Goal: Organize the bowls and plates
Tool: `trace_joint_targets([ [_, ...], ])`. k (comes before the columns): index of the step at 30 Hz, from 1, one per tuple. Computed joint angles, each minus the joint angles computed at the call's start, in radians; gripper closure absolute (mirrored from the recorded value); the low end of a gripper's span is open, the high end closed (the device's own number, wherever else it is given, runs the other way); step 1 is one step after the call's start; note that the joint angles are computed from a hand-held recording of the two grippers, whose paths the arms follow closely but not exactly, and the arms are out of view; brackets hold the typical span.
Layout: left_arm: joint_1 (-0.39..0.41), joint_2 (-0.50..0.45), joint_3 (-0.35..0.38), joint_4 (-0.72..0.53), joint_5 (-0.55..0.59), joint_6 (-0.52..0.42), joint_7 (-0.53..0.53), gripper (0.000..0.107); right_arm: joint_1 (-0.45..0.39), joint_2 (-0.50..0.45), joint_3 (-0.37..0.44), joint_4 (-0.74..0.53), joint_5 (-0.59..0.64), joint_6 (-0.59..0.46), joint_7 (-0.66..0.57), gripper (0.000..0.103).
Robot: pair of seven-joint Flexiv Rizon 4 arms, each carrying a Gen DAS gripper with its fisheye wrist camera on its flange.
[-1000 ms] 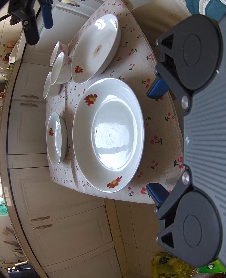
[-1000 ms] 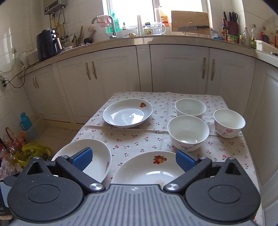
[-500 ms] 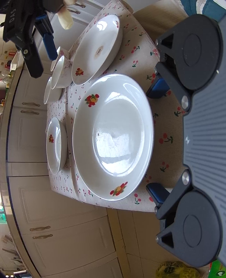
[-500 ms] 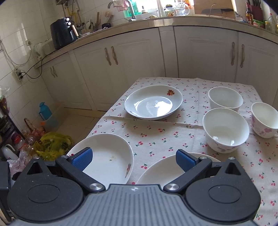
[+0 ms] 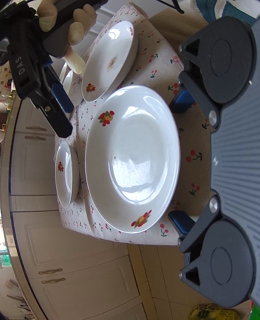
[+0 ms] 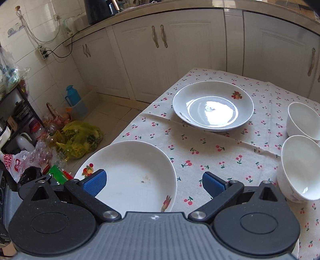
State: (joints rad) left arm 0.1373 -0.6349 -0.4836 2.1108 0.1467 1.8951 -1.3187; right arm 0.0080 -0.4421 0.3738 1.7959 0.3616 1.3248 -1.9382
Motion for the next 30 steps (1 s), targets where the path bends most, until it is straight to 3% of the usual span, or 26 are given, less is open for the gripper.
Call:
trace_joint_targets([
  [6, 0.062, -0.022, -0.055, -0.008, 0.037, -0.010, 0.034, 0.004, -0.006, -0.059, 0.008, -0.087, -0.021, -0.101, -0.076, 0.001],
  [12, 0.090, -0.034, -0.085, -0.020, 0.039, -0.026, 0.075, 0.004, 0.023, -0.122, -0.028, -0.179, -0.057, -0.222, -0.099, 0.018],
  [19, 0.141, -0.056, -0.141, -0.020, 0.046, -0.044, 0.125, 0.004, 0.035, -0.170, -0.045, -0.253, -0.051, -0.316, -0.113, 0.030],
  [30, 0.155, -0.059, -0.167, -0.021, 0.018, -0.067, 0.185, 0.005, 0.024, -0.182, -0.040, -0.302, 0.027, -0.398, -0.187, 0.035],
])
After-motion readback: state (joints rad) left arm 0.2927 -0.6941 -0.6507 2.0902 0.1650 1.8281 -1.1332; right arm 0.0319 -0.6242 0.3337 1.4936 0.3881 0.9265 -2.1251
